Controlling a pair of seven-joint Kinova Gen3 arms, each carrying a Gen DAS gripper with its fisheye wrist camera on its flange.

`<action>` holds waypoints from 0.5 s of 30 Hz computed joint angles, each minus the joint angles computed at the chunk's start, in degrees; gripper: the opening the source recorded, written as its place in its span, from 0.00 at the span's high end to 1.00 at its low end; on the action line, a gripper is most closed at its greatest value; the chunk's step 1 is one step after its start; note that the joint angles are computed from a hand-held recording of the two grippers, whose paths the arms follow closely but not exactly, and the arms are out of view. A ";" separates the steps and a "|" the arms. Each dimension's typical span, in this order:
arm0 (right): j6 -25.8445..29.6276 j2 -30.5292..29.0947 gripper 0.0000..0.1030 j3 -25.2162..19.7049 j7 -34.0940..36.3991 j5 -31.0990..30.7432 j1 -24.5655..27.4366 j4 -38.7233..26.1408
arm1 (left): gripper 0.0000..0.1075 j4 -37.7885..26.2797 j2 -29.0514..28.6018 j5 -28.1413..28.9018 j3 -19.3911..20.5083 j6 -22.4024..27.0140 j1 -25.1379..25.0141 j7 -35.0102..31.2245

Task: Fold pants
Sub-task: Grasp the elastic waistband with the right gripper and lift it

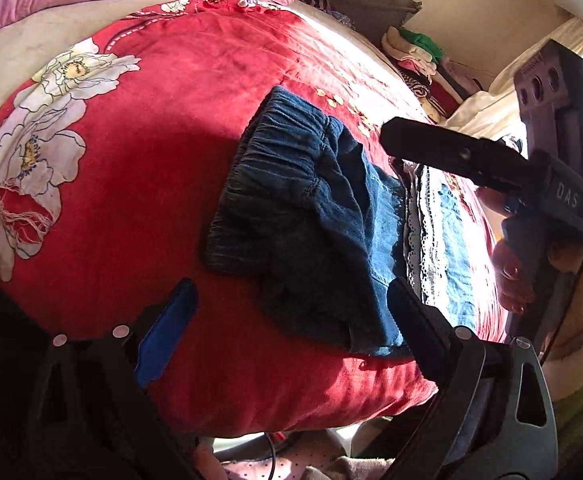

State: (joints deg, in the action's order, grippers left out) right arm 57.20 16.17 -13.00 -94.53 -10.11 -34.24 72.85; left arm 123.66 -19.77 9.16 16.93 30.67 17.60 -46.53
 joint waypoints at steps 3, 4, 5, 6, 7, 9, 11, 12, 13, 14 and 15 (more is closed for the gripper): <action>3.66 4.30 0.11 -0.39 0.99 -0.91 -0.32 -5.32 | 0.17 0.27 0.75 0.12 0.15 -0.93 0.01 0.38; 4.67 5.56 0.11 -0.27 1.01 -0.58 -0.90 -7.01 | 0.17 0.38 0.91 0.33 -0.05 -1.13 0.17 0.38; 5.89 6.97 0.11 -0.36 1.42 -0.68 -1.28 -8.82 | 0.17 0.59 1.09 0.60 -0.37 -1.60 0.43 0.20; 7.30 8.52 0.11 -0.49 1.96 -1.10 -1.43 -10.77 | 0.17 0.68 1.30 0.69 -0.52 -1.84 0.50 0.13; 8.88 10.19 0.11 -0.45 2.16 -1.44 -1.68 -12.81 | 0.17 0.85 1.67 0.99 -1.14 -2.20 0.77 -0.32; 11.63 13.08 0.11 -0.26 1.98 -2.48 -1.87 -16.05 | 0.17 1.16 1.98 1.62 -2.01 -3.10 1.18 -1.07; 12.81 15.23 0.21 -0.84 2.86 -4.84 -0.99 -17.44 | 0.17 1.44 2.40 2.08 -2.37 -3.95 1.26 -1.34; 12.72 15.74 0.34 -0.79 3.12 -5.37 -0.91 -17.41 | 0.17 1.62 2.56 2.42 -2.64 -4.29 1.38 -1.50; 12.74 16.02 0.38 -0.39 2.87 -5.24 -1.21 -17.35 | 0.17 1.84 2.90 2.85 -2.94 -4.94 1.52 -1.70; 12.34 15.88 0.47 -0.13 2.71 -5.20 -1.33 -16.86 | 0.17 2.13 2.96 3.13 -3.08 -5.53 1.59 -1.80; 11.45 15.25 0.53 -0.27 3.22 -5.61 -0.91 -15.75 | 0.17 2.32 3.07 3.27 -3.15 -5.95 1.61 -1.91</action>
